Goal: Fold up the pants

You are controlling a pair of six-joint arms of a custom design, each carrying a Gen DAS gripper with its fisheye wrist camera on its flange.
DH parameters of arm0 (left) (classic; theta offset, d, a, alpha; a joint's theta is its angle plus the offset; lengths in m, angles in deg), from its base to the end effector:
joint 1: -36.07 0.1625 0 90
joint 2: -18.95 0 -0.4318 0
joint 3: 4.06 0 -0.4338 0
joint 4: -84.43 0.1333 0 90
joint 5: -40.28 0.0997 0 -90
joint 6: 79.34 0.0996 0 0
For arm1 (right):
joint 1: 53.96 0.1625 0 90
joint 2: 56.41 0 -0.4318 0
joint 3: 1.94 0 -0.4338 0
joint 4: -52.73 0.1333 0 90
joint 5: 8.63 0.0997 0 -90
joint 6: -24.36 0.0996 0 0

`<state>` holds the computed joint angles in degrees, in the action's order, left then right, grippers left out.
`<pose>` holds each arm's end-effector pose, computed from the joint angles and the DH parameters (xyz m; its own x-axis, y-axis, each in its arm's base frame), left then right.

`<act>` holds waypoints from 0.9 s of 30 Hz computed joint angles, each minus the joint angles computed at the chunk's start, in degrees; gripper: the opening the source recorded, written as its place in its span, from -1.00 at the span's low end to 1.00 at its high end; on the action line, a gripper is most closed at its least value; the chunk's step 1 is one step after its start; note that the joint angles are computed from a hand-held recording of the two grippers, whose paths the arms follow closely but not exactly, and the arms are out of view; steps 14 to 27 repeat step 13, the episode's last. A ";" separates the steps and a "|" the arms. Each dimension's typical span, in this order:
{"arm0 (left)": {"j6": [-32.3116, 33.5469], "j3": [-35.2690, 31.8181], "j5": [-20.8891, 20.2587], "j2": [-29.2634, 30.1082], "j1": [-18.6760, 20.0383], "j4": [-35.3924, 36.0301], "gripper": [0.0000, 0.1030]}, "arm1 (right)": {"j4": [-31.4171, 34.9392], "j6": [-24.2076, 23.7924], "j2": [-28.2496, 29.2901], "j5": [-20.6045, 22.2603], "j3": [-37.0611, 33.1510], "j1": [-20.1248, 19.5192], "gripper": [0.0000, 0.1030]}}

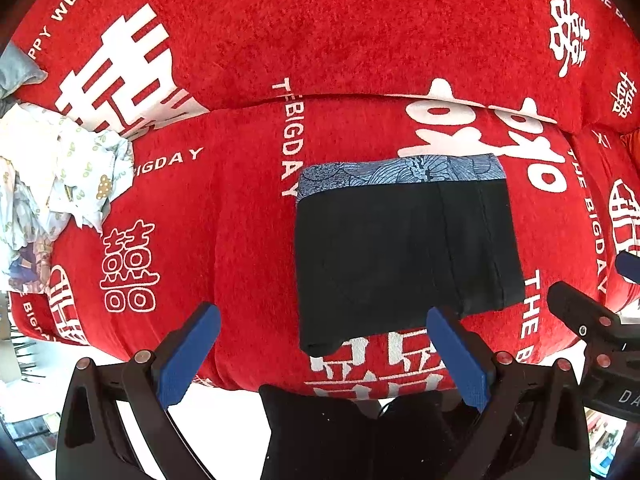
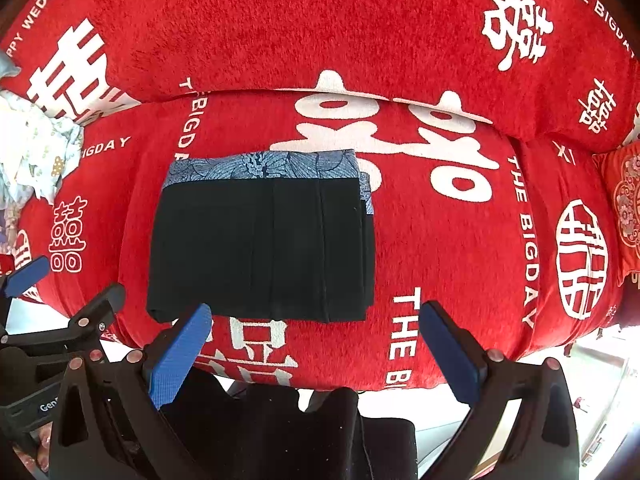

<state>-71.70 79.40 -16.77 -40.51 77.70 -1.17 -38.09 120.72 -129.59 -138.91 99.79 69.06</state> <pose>-0.3715 -0.5810 0.2370 -0.2735 0.8697 -0.4110 0.7001 0.4729 0.5350 0.3623 -0.4311 0.2549 -0.4267 0.8116 0.3990 0.5262 0.5816 -0.6203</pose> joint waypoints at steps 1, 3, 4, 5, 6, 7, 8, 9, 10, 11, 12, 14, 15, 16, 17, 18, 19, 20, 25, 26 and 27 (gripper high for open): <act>0.02 -0.08 -0.08 0.04 0.04 0.08 1.00 | 0.08 0.06 0.04 -0.03 -0.05 0.00 1.00; 0.16 0.02 0.06 0.00 0.02 0.02 1.00 | 0.03 -0.01 0.04 -0.04 -0.04 -0.02 1.00; 0.15 -0.01 0.02 0.01 0.03 0.08 1.00 | 0.05 -0.01 0.06 -0.04 -0.06 -0.02 1.00; 0.23 -0.01 -0.04 -0.02 0.06 0.11 1.00 | 0.06 0.04 0.12 -0.01 -0.06 0.02 1.00; 0.23 0.06 -0.05 -0.10 0.06 0.13 1.00 | 0.03 0.14 0.20 0.03 -0.05 0.10 1.00; 0.24 0.12 -0.07 -0.16 0.07 0.12 1.00 | 0.02 0.25 0.28 0.03 -0.06 0.19 1.00; 0.24 0.12 -0.16 -0.17 0.08 0.09 1.00 | 0.08 0.34 0.39 0.02 -0.11 0.23 1.00; 0.30 0.21 -0.27 -0.28 0.09 -0.07 1.00 | 0.16 0.29 0.52 0.00 -0.23 0.20 1.00; 0.53 0.33 -0.37 -0.40 0.09 -0.41 1.00 | 0.13 0.37 0.54 0.02 -0.23 0.22 1.00; 0.88 0.53 -0.50 -0.58 0.06 -0.86 1.00 | 0.20 0.46 0.56 0.03 -0.26 0.23 1.00; 1.31 0.78 -0.57 -0.78 0.00 -1.26 1.00 | 0.29 0.54 0.58 0.03 -0.29 0.24 1.00; 1.46 0.85 -0.68 -0.83 -0.02 -1.37 1.00 | 0.30 0.52 0.58 0.02 -0.30 0.20 1.00; 1.46 0.85 -0.68 -0.83 -0.02 -1.37 1.00 | 0.30 0.52 0.58 0.02 -0.30 0.20 1.00; 1.46 0.85 -0.68 -0.83 -0.02 -1.37 1.00 | 0.30 0.52 0.58 0.02 -0.30 0.20 1.00; 1.46 0.85 -0.68 -0.83 -0.02 -1.37 1.00 | 0.30 0.52 0.58 0.02 -0.30 0.20 1.00; 1.46 0.85 -0.68 -0.83 -0.02 -1.37 1.00 | 0.30 0.52 0.58 0.02 -0.30 0.20 1.00; 1.46 0.85 -0.68 -0.83 -0.02 -1.37 1.00 | 0.30 0.52 0.58 0.02 -0.30 0.20 1.00; 1.46 0.85 -0.68 -0.83 -0.02 -1.37 1.00 | 0.30 0.52 0.58 0.02 -0.30 0.20 1.00; 1.46 0.85 -0.68 -0.83 -0.02 -1.37 1.00 | 0.30 0.52 0.58 0.02 -0.30 0.20 1.00; 1.46 0.85 -0.68 -0.83 -0.02 -1.37 1.00 | 0.30 0.52 0.58 0.02 -0.30 0.20 1.00; 1.46 0.85 -0.68 -0.83 -0.02 -1.37 1.00 | 0.30 0.52 0.58 0.02 -0.30 0.20 1.00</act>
